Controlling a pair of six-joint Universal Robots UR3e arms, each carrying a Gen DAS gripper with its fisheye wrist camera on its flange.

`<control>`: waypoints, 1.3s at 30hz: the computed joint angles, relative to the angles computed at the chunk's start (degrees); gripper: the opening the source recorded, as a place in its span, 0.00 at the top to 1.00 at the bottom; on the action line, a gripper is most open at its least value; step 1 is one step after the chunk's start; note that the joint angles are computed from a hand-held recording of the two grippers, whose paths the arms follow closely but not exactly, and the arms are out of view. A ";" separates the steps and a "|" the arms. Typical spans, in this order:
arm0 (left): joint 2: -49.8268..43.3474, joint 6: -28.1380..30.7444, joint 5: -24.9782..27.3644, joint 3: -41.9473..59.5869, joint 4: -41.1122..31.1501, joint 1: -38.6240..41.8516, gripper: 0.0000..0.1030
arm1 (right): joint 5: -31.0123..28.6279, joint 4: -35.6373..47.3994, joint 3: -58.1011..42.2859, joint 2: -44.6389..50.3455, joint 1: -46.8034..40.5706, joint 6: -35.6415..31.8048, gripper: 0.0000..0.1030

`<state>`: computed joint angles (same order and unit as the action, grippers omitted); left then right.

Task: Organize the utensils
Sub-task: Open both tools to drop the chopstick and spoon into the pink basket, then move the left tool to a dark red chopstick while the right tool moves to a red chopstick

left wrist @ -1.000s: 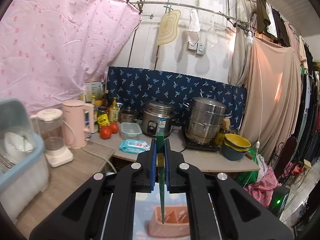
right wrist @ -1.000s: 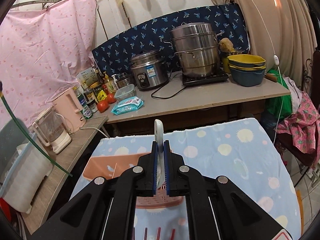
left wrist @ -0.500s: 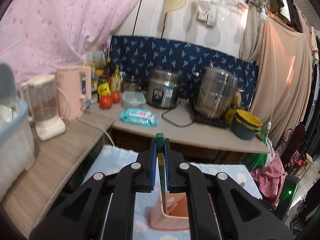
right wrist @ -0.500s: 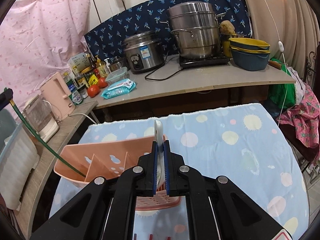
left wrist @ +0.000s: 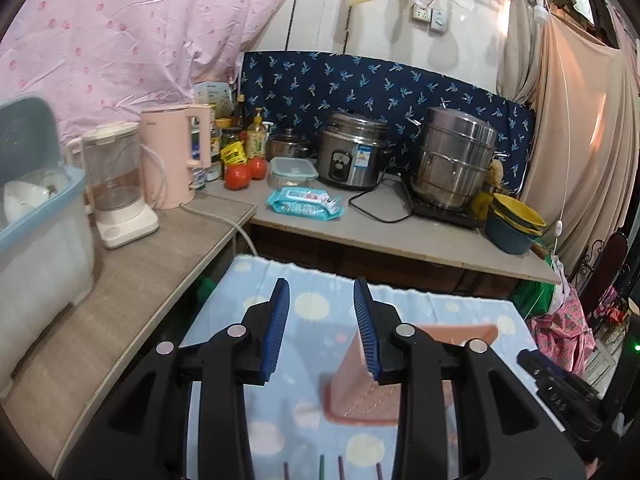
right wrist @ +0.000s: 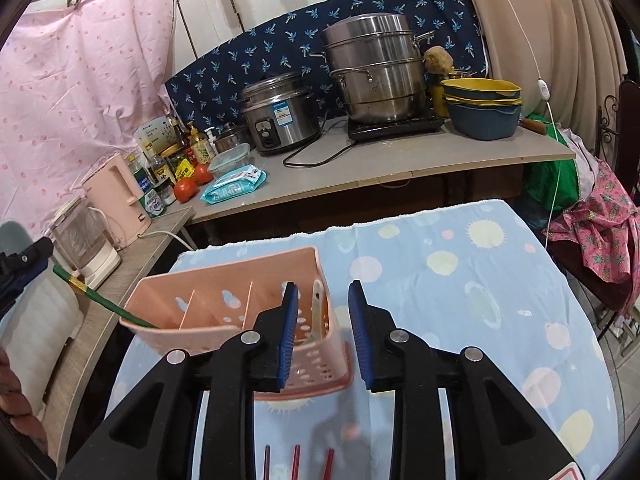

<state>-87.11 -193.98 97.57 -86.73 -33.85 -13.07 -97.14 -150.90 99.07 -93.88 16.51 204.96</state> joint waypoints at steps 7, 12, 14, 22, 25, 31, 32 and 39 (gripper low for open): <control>10.89 -0.22 0.35 -11.79 -0.37 0.06 0.65 | -3.57 1.86 6.93 -8.47 4.56 1.97 0.68; 21.06 -0.42 0.30 -22.87 -2.80 0.26 0.62 | -8.10 4.18 12.29 -13.85 10.35 5.45 0.68; 25.38 -0.89 -0.66 -27.30 -4.85 0.69 0.62 | -10.39 5.55 14.78 -16.08 13.56 7.76 0.68; 39.16 -3.99 0.72 -42.29 -12.69 -2.15 0.62 | -18.26 10.50 22.82 -20.25 27.01 20.30 0.67; 42.86 -6.12 1.96 -46.22 -15.09 -4.40 0.62 | -19.90 12.46 25.42 -21.02 31.46 25.64 0.67; 44.17 -11.40 7.71 -49.88 -17.04 -12.60 0.62 | -22.02 14.61 28.81 -20.37 39.28 34.38 0.67; 43.58 -12.75 9.21 -50.31 -16.99 -14.76 0.62 | -22.52 14.79 28.84 -19.54 40.81 35.80 0.67; 41.17 -18.00 11.75 -51.66 -16.19 -20.67 0.62 | -23.69 11.94 27.18 -12.71 46.51 39.98 0.67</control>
<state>-45.94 -211.98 109.32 -138.38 -50.04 -33.74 -120.83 -138.96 126.26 -106.59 63.02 244.94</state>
